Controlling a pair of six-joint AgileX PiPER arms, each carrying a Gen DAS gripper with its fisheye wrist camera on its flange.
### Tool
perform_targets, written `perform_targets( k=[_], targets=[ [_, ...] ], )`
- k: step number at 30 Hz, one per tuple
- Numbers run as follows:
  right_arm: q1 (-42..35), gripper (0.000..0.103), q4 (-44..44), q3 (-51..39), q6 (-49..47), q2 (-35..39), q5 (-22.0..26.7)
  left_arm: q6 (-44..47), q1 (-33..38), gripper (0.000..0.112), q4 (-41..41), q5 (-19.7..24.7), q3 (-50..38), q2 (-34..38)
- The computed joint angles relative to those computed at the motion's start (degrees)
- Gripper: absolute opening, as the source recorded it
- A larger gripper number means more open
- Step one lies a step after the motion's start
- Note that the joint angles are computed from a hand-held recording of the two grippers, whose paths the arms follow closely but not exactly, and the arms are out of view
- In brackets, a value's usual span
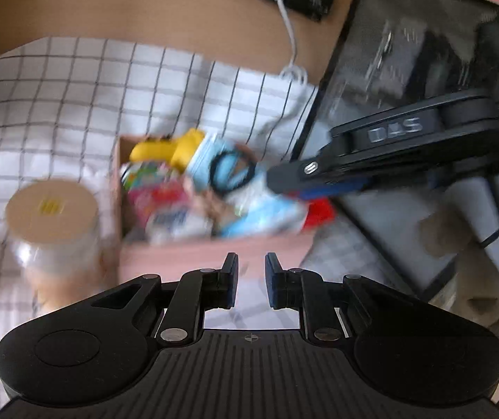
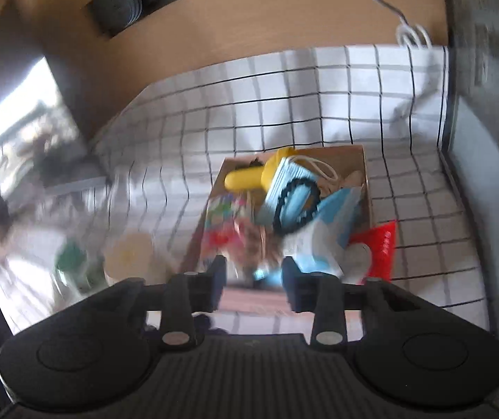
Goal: Organize soft objects
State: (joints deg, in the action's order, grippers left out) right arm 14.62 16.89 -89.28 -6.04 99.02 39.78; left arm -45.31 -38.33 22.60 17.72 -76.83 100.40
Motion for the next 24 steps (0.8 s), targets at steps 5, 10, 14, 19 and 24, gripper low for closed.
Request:
perform_targets(
  k=[5,10,14,19,24],
  targets=[
    [-1.7,0.055,12.53,17.98,-23.26,-7.41,-10.91,-28.65,-8.92,0.018,23.7,20.19,2.8,-0.91],
    [-4.16,0.059,21.71,24.6,-41.24,-4.8,-10.95,-48.72,-16.03,0.018,29.99,32.51,2.39,3.74],
    [-4.97,0.062,25.35,25.27,-47.56,-0.94,-10.74,-59.28,-21.06,0.02,33.07,39.8,0.08,8.07],
    [-6.56,0.074,33.82,27.93,-59.49,-1.23,-11.52,-65.4,-23.48,0.039,35.81,43.11,-3.27,11.85],
    [-3.28,0.1,22.23,31.06,-49.79,-1.72,-23.6,-62.73,-24.66,0.042,34.14,48.65,-10.4,16.55]
  ],
)
